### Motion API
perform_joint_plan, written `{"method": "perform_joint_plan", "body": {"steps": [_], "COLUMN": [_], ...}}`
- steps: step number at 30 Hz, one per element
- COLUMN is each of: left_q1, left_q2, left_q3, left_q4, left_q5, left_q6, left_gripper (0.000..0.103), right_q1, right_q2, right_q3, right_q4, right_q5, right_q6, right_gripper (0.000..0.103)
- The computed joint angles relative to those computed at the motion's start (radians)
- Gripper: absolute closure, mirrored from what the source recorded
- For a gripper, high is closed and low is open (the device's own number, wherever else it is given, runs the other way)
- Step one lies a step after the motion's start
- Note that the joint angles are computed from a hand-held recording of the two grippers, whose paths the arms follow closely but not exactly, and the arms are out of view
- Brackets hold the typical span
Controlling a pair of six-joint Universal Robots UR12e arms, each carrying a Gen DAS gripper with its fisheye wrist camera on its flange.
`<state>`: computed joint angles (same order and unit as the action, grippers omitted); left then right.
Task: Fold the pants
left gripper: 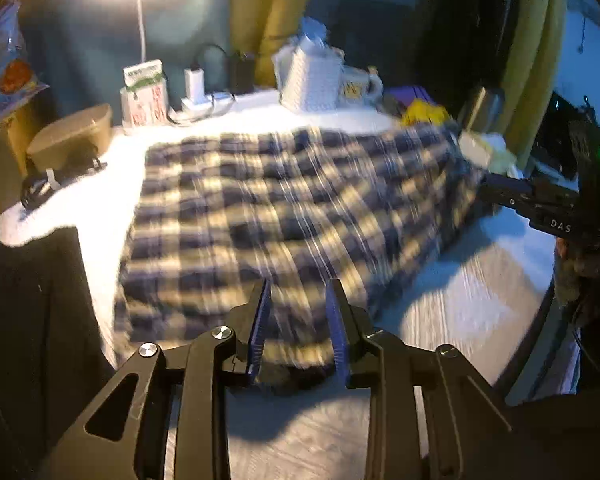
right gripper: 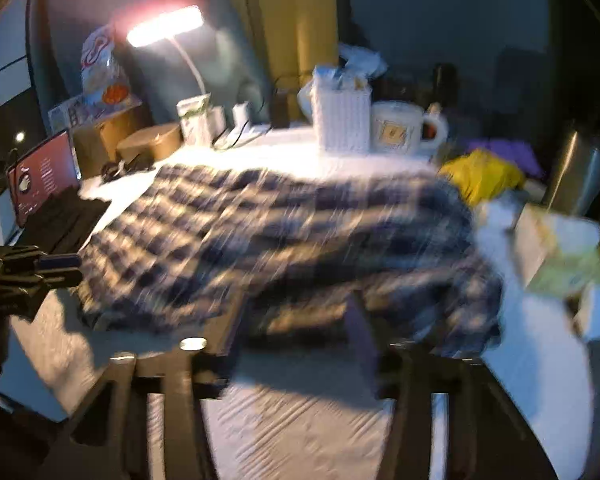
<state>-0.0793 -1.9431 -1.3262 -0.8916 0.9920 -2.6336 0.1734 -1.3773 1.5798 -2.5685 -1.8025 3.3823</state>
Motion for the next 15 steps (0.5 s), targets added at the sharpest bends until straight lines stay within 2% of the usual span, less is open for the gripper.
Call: {"method": "perform_joint_plan", "body": {"steps": [3,6,8,10,12,13,15], "left_q1": [-0.009,-0.016,-0.028,-0.036,-0.037,-0.031,-0.031], "left_q2": [-0.035,-0.073,-0.106,-0.132,-0.152,-0.148,-0.145], "left_q3": [0.045,0.088,0.126,0.158,0.179,0.164,0.157], "left_q4": [0.025,0.016,-0.006,-0.058,-0.106,-0.077,-0.071], "left_q5": [0.033,0.049,0.102,0.143,0.168,0.148,0.159], "left_q6": [-0.027,-0.048,-0.066,-0.063,-0.098,-0.099,-0.084], "left_gripper": [0.072,0.072,0.072,0.072,0.072,0.072,0.072], "right_q1": [-0.015,-0.035,-0.050,-0.072,-0.081,-0.081,-0.076], "right_q2": [0.015,0.038,0.056,0.068,0.079,0.084,0.084], "right_q3": [-0.025,-0.054,-0.073,-0.079,-0.084,-0.086,-0.076], "right_q4": [0.000,-0.003,0.013,0.034,0.077,0.107,0.144], "right_q5": [-0.023,-0.046,-0.074,-0.041,-0.014,-0.006,0.004], "right_q6": [-0.016,-0.016,-0.003,0.042,0.053,0.051,0.055], "right_gripper": [0.062,0.062,0.062,0.062,0.062,0.062,0.062]}}
